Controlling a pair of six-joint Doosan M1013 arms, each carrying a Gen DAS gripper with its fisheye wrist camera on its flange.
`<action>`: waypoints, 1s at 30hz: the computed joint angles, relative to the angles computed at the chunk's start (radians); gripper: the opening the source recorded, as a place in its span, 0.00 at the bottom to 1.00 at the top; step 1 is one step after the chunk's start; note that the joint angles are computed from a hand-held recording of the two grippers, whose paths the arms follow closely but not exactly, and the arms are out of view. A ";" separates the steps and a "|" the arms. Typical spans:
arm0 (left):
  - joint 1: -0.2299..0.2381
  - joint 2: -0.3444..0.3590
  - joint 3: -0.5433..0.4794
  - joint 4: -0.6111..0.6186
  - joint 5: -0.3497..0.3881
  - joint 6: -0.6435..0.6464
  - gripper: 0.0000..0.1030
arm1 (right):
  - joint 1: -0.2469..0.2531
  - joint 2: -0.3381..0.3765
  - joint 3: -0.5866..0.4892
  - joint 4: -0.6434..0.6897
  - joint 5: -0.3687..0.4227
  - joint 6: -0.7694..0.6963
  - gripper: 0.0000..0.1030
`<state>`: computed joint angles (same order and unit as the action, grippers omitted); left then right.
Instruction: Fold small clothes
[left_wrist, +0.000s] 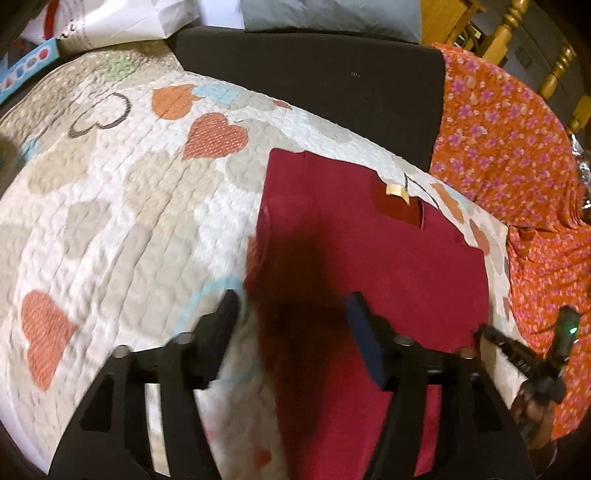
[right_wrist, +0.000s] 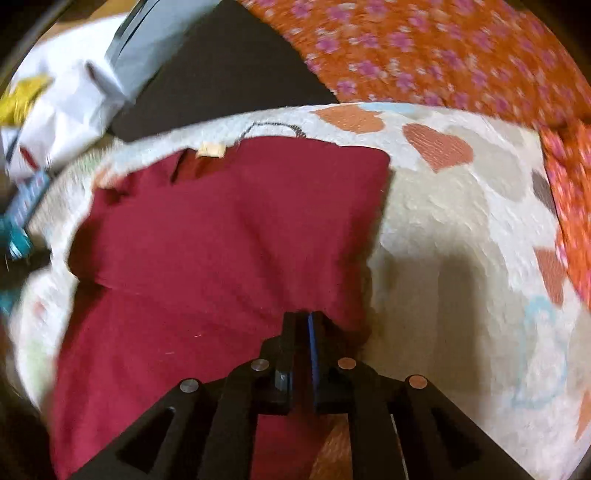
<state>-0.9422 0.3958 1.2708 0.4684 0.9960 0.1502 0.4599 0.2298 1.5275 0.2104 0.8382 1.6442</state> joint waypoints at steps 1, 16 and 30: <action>-0.009 -0.009 0.015 0.002 0.004 -0.016 0.67 | -0.002 -0.020 0.017 0.029 -0.015 -0.020 0.09; -0.067 -0.027 0.087 -0.105 -0.077 -0.067 0.66 | -0.019 -0.184 0.276 0.282 -0.029 -0.039 0.34; -0.070 -0.088 0.162 0.003 -0.087 -0.251 0.66 | 0.064 -0.210 0.222 -0.369 -0.018 0.283 0.00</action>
<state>-1.0127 0.3077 1.4323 0.4716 0.9086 -0.1005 0.5238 0.0200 1.7492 -0.1582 0.8197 1.9272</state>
